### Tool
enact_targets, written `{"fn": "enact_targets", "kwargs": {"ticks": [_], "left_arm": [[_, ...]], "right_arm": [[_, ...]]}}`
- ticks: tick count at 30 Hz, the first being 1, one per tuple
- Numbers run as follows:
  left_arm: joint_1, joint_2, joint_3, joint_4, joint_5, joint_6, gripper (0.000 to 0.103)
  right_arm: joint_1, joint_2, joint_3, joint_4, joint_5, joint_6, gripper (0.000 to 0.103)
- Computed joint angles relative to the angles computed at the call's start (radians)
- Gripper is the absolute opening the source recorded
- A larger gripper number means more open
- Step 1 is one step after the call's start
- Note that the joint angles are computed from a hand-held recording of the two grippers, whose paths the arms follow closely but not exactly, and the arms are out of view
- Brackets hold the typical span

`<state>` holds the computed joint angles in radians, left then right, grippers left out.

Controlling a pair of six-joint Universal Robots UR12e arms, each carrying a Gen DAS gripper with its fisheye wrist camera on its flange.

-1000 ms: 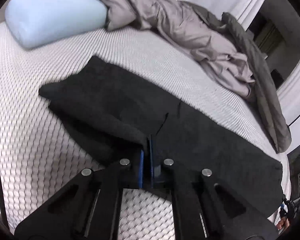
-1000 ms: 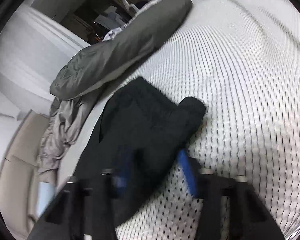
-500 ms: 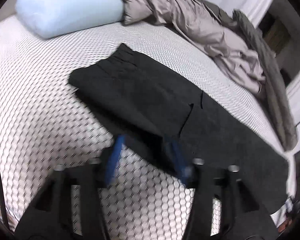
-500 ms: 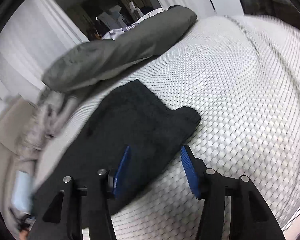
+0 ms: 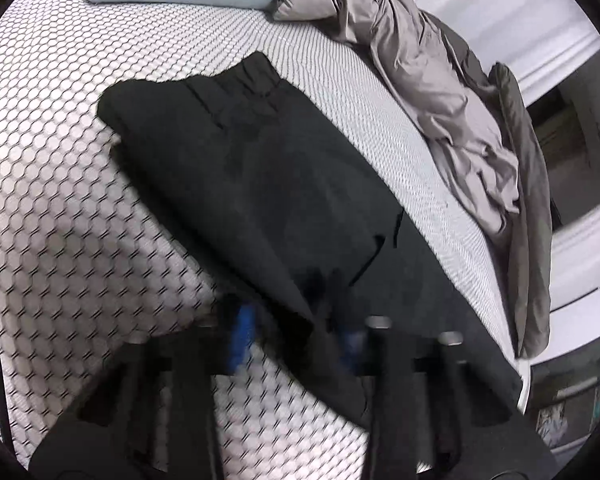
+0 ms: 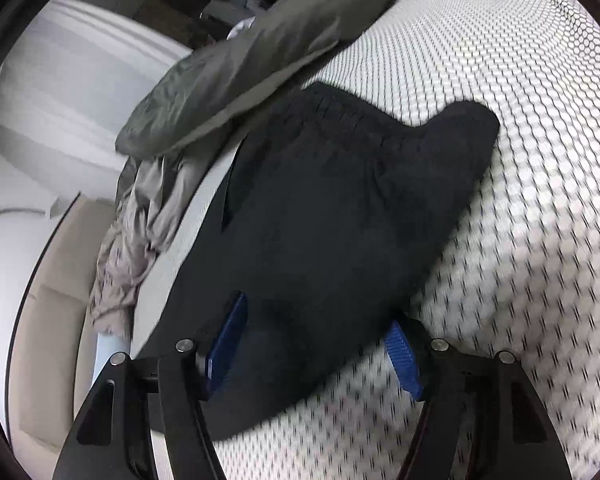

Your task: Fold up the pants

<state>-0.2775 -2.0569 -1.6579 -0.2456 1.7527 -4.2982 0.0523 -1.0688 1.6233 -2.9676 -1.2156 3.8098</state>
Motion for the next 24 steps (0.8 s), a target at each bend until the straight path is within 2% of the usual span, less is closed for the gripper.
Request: {"fn": "enact_targets", "kwargs": {"ticks": [1, 2, 3, 5, 7, 8, 11, 14, 16, 18, 19, 20, 21, 22, 23, 24], "left_arm": [[-0.003, -0.010, 0.018, -0.015, 0.025, 0.002, 0.010], [-0.005, -0.011, 0.021, -0.015, 0.038, 0.007, 0.006], [-0.007, -0.013, 0.023, -0.011, 0.051, 0.012, 0.006], [-0.012, -0.008, 0.024, -0.006, 0.075, 0.039, 0.005], [-0.019, 0.009, 0.004, 0.010, 0.096, 0.069, 0.004], [-0.021, 0.016, -0.004, 0.015, 0.100, 0.089, 0.004], [-0.031, 0.046, -0.039, 0.024, 0.104, 0.123, 0.003], [-0.041, 0.085, -0.086, 0.011, 0.094, 0.151, 0.004], [-0.045, 0.102, -0.108, -0.004, 0.089, 0.176, 0.007], [-0.047, 0.109, -0.109, -0.049, 0.113, 0.176, 0.018], [-0.050, 0.112, -0.106, -0.083, 0.136, 0.169, 0.025], [-0.053, 0.118, -0.109, -0.105, 0.162, 0.153, 0.035], [-0.057, 0.126, -0.113, -0.121, 0.182, 0.138, 0.042], [-0.061, 0.134, -0.113, -0.151, 0.219, 0.118, 0.061], [-0.067, 0.140, -0.110, -0.183, 0.257, 0.097, 0.078], [-0.077, 0.146, -0.105, -0.223, 0.316, 0.070, 0.082]], "right_arm": [[0.001, 0.014, -0.017, -0.009, -0.019, 0.012, 0.066], [0.005, 0.024, -0.027, -0.025, -0.053, 0.038, 0.056], [0.007, 0.035, -0.041, -0.035, -0.080, 0.063, 0.049], [0.006, 0.049, -0.048, -0.052, -0.102, 0.112, 0.026], [-0.001, 0.041, -0.040, -0.037, -0.094, 0.111, 0.015], [0.003, 0.033, -0.032, -0.055, -0.107, 0.101, 0.011], [0.005, -0.004, 0.014, -0.098, -0.117, 0.058, 0.009], [0.008, -0.058, 0.073, -0.066, -0.123, -0.010, 0.009], [0.006, -0.082, 0.085, 0.002, -0.114, -0.075, 0.013], [0.013, -0.095, 0.079, 0.079, -0.162, -0.169, 0.024], [0.015, -0.095, 0.078, 0.079, -0.178, -0.179, 0.035], [0.016, -0.098, 0.077, 0.081, -0.190, -0.182, 0.042], [0.011, -0.103, 0.079, 0.080, -0.187, -0.178, 0.044], [0.005, -0.106, 0.079, 0.078, -0.181, -0.160, 0.051], [0.010, -0.106, 0.071, 0.085, -0.217, -0.133, 0.068], [0.015, -0.114, 0.069, 0.096, -0.295, -0.109, 0.073]]}}
